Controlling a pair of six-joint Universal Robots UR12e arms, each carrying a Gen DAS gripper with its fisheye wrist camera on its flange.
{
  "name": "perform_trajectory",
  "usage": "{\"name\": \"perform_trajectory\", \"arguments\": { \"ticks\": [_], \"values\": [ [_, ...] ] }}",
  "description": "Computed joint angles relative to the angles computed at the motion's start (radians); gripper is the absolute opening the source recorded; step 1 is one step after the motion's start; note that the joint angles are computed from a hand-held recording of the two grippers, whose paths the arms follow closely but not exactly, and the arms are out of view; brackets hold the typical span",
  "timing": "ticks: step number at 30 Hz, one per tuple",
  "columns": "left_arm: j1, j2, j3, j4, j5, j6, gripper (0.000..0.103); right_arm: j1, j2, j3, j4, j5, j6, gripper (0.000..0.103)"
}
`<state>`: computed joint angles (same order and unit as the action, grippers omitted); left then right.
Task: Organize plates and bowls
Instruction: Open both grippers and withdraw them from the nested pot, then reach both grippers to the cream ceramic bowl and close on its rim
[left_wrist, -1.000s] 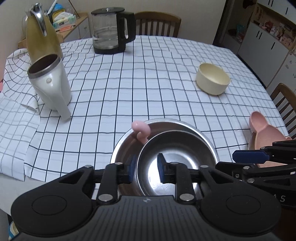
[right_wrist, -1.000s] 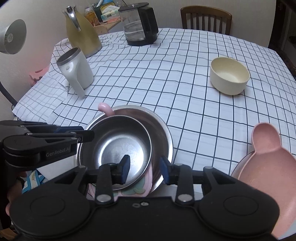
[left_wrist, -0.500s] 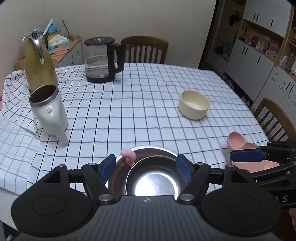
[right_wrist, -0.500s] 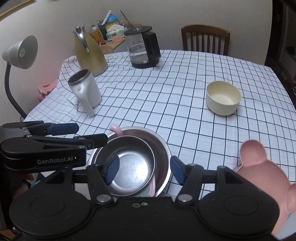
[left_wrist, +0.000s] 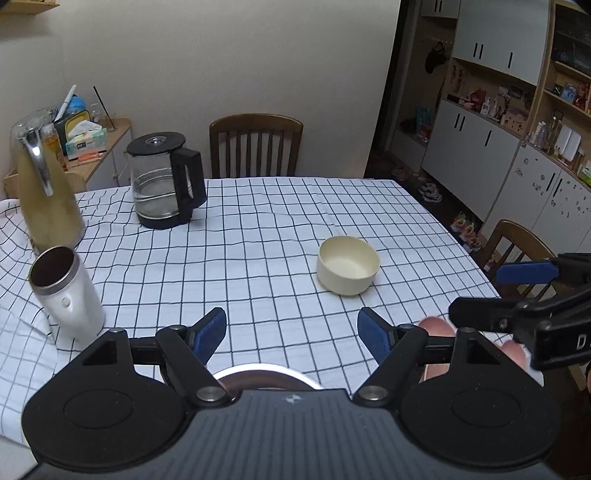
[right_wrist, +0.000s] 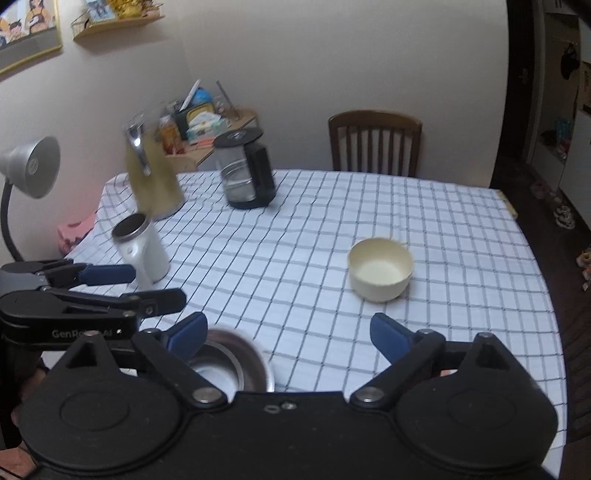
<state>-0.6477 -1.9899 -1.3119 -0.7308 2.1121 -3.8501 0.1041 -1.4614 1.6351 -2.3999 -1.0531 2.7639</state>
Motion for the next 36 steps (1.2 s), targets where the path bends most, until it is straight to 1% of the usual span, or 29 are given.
{"name": "perform_trajectory", "arguments": {
  "ticks": [2,7,10,11,12,14,16,18,22,25,27,31,34,36],
  "values": [
    [0.007,-0.020,0.030,-0.010,-0.009,-0.004,0.079,-0.012,0.017,-0.021,-0.008,0.002,0.009,0.098],
    [0.032,-0.072,0.101,-0.020,-0.068,-0.025,0.080,-0.033,0.073,-0.085,-0.014,-0.007,0.019,0.099],
    [0.049,-0.107,0.145,-0.026,-0.106,-0.042,0.084,-0.042,0.117,-0.134,0.004,-0.018,0.026,0.099],
    [0.056,-0.120,0.160,-0.027,-0.126,-0.049,0.090,-0.045,0.131,-0.150,0.013,-0.020,0.027,0.099],
    [0.063,-0.132,0.174,-0.030,-0.144,-0.056,0.102,-0.047,0.146,-0.167,0.024,-0.022,0.024,0.099],
    [0.074,-0.159,0.209,-0.049,-0.159,-0.077,0.103,-0.049,0.177,-0.199,0.036,-0.035,0.024,0.099],
    [0.082,-0.188,0.249,-0.084,-0.162,-0.095,0.103,-0.049,0.211,-0.240,0.068,-0.041,0.015,0.099],
    [0.090,-0.220,0.298,-0.138,-0.158,-0.107,0.103,-0.047,0.246,-0.277,0.091,-0.053,0.013,0.099],
    [0.107,-0.284,0.394,-0.229,-0.159,-0.123,0.103,-0.044,0.318,-0.360,0.165,-0.071,0.019,0.099],
    [0.117,-0.331,0.465,-0.308,-0.148,-0.164,0.103,-0.039,0.369,-0.418,0.212,-0.090,0.025,0.098],
    [0.127,-0.358,0.502,-0.347,-0.161,-0.194,0.103,-0.036,0.400,-0.456,0.244,-0.098,0.035,0.096],
    [0.146,-0.405,0.571,-0.433,-0.211,-0.252,0.103,-0.027,0.460,-0.530,0.301,-0.120,0.056,0.093],
    [0.155,-0.436,0.611,-0.475,-0.239,-0.268,0.103,-0.021,0.499,-0.577,0.347,-0.127,0.076,0.091],
    [0.160,-0.454,0.635,-0.500,-0.253,-0.271,0.103,-0.016,0.518,-0.601,0.378,-0.131,0.081,0.087]
  ]
}}
